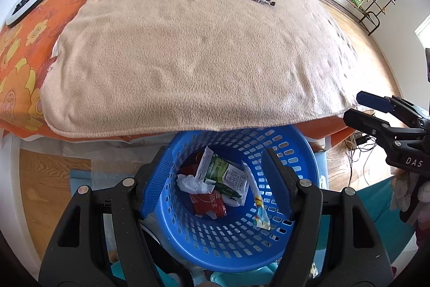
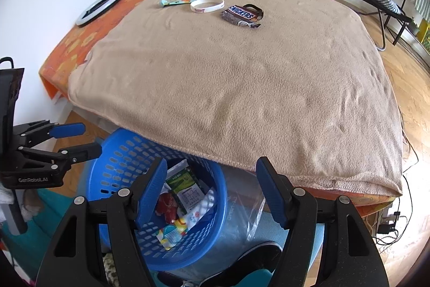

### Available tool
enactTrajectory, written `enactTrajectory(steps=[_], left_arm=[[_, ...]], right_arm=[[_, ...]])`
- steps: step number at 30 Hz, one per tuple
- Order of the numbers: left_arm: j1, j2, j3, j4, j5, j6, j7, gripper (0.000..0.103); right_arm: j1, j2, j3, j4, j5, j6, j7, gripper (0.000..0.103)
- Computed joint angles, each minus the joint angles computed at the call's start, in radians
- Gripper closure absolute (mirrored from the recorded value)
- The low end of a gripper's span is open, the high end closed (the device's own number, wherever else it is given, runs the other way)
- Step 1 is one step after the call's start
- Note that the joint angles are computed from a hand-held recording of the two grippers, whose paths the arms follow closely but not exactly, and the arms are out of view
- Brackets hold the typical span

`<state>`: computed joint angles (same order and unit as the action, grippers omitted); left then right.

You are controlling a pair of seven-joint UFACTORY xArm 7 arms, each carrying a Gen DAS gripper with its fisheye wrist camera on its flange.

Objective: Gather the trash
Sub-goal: 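Move both tools back over the bed toward the bracelet and Snickers wrapper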

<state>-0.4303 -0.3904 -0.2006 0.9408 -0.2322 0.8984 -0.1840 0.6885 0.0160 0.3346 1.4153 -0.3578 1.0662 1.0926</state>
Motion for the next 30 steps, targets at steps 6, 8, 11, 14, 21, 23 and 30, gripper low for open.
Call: enactTrajectory(steps=[6,8,11,14,21,23,30], left_arm=[[0.009,0.041,0.001,0.057,0.016,-0.01,0.008,0.032],[0.011,0.054,-0.001,0.076,0.024,-0.015,0.008,0.032],[0.015,0.08,-0.002,0.109,0.035,-0.022,0.011,0.032],[0.02,0.107,-0.002,0.14,0.044,-0.027,0.014,0.032],[0.031,0.168,0.0,0.211,0.065,-0.038,0.018,0.032],[0.034,0.186,0.001,0.231,0.071,-0.04,0.02,0.032],[0.04,0.252,0.003,0.301,0.083,-0.039,0.032,0.032]], right_arm=[[-0.012,0.01,-0.014,0.023,-0.034,-0.011,-0.012,0.035],[-0.015,0.015,-0.017,0.033,-0.052,-0.014,-0.012,0.035],[-0.017,0.031,-0.022,0.058,-0.079,-0.015,-0.016,0.035],[-0.015,0.049,-0.031,0.085,-0.099,-0.015,-0.024,0.035],[-0.009,0.083,-0.055,0.134,-0.14,-0.033,-0.046,0.035],[-0.009,0.088,-0.062,0.14,-0.153,-0.044,-0.047,0.035],[-0.024,0.101,-0.083,0.151,-0.148,-0.084,-0.062,0.035]])
